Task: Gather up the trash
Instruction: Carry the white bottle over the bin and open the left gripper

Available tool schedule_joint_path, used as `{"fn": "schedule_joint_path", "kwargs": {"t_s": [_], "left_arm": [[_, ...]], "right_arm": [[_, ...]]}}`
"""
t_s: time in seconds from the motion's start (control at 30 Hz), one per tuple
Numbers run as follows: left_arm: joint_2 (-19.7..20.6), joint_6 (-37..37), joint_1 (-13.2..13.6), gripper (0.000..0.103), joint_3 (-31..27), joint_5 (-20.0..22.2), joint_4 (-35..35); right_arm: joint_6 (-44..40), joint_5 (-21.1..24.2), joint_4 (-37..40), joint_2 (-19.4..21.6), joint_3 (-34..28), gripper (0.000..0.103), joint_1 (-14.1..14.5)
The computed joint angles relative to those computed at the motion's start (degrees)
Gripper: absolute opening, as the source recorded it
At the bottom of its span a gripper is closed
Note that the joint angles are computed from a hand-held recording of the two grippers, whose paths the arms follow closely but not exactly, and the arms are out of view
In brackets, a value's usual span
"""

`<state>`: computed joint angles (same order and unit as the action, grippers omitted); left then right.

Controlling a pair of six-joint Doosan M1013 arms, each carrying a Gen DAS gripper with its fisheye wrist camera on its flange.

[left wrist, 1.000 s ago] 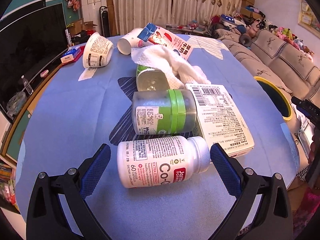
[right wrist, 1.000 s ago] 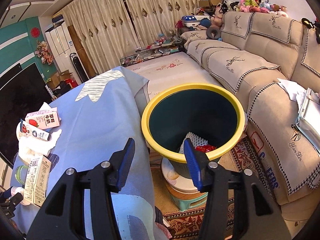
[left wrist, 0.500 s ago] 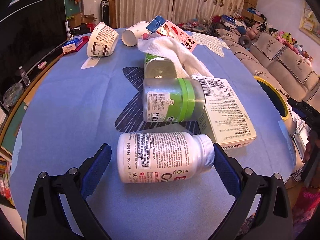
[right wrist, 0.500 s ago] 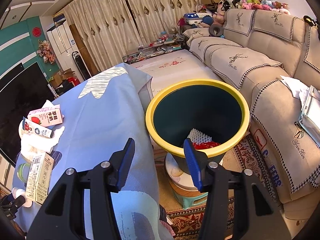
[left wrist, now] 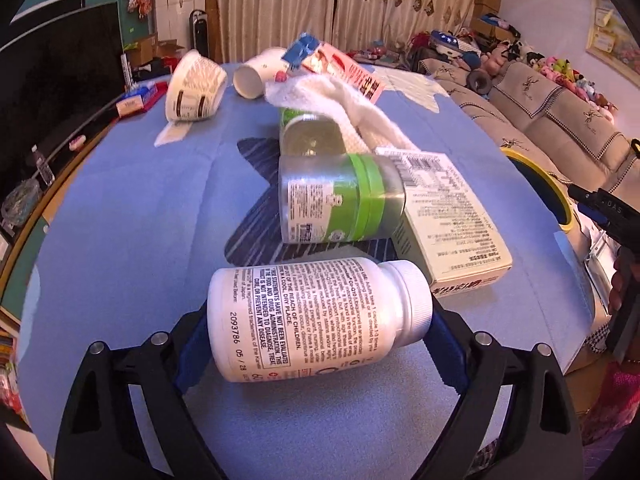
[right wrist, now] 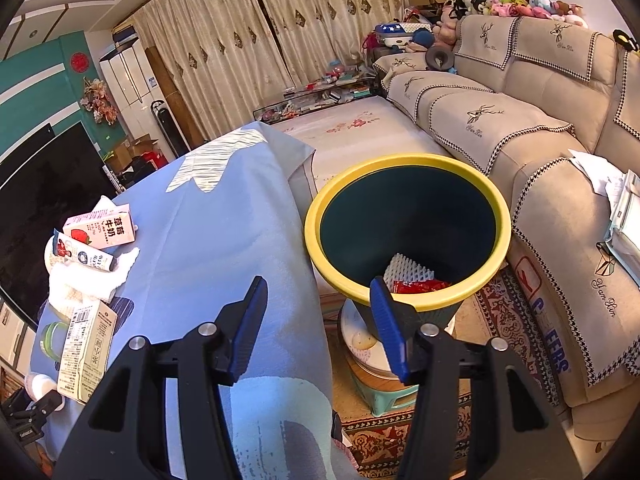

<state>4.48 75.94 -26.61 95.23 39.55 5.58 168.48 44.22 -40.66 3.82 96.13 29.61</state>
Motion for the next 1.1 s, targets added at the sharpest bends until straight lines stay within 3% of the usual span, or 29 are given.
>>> {"fn": "schedule_joint_path", "kwargs": {"t_s": [0.27, 0.53, 0.73, 0.97, 1.1], "left_arm": [[-0.14, 4.42, -0.96, 0.088, -3.26, -0.81, -1.84], [7.04, 19.65, -5.05, 0.088, -14.63, 0.74, -12.23], [16.06, 28.89, -9.12, 0.089, -27.73, 7.12, -19.84], [28.89, 28.00, -12.94, 0.089, -45.32, 20.49, -21.50], [34.16, 26.28, -15.00, 0.089, -52.15, 23.75, -18.11]], "right_arm": [[3.34, 2.92, -3.09, -0.76, 0.83, 0.051, 0.09], [8.73, 8.27, -7.23, -2.39, 3.03, 0.051, -0.25], [12.37, 11.21, -8.93, -4.17, 5.41, 0.051, -1.26], [13.61, 9.58, -6.68, -6.09, 8.53, 0.051, -3.76], [13.98, 8.36, -6.23, -6.81, 9.77, 0.051, -4.85]]}}
